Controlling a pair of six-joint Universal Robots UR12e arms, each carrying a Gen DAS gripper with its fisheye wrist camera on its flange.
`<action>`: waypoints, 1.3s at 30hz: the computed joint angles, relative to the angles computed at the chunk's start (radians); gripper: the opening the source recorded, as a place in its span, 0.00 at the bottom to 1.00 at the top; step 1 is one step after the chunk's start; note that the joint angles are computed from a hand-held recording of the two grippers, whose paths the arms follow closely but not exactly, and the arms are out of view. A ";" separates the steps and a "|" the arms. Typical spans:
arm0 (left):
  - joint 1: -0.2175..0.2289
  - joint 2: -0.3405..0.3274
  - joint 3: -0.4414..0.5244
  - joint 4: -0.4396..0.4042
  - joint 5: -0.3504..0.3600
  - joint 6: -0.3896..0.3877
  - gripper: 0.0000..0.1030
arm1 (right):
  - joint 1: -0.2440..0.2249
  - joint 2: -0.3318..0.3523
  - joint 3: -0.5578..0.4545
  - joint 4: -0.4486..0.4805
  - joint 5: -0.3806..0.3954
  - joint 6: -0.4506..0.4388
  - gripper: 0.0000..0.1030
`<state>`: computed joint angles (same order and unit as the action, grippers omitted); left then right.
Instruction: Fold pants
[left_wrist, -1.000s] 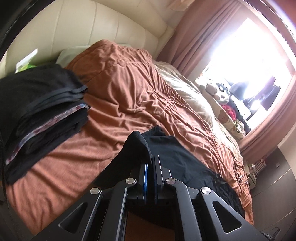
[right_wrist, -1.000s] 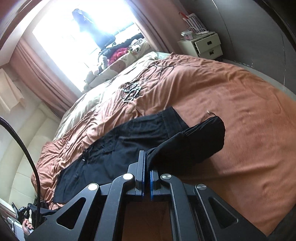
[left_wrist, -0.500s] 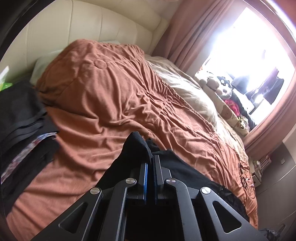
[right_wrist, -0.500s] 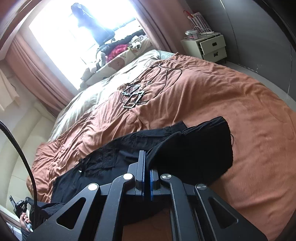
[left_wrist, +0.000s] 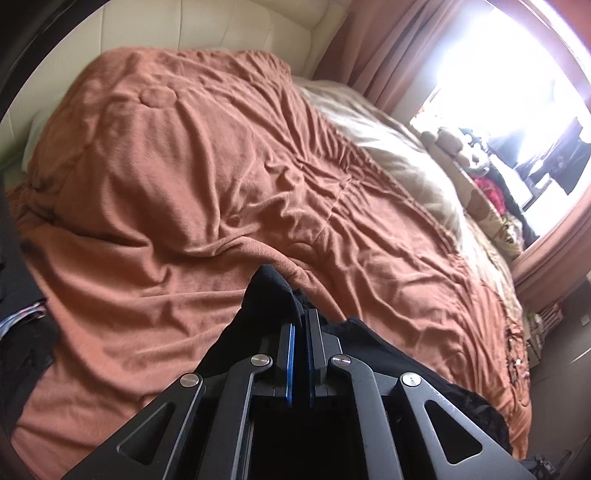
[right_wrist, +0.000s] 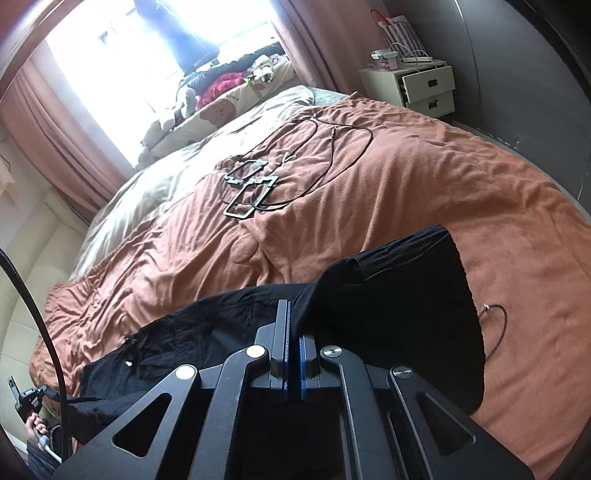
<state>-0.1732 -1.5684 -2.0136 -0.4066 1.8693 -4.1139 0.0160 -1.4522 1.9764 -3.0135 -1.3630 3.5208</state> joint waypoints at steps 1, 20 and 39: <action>0.005 -0.013 0.011 -0.015 -0.001 0.003 0.05 | 0.003 0.008 -0.008 0.004 -0.004 -0.002 0.00; 0.036 -0.202 0.159 -0.108 -0.051 0.088 0.30 | 0.060 0.179 -0.176 0.061 -0.205 -0.039 0.00; -0.003 -0.046 0.035 -0.163 0.014 0.092 0.81 | 0.038 0.059 -0.001 -0.034 -0.146 -0.130 0.80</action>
<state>-0.1760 -1.6139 -1.9787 -0.5696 1.8837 -4.0216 0.0538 -1.3928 1.9755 -3.0478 -1.5094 3.3909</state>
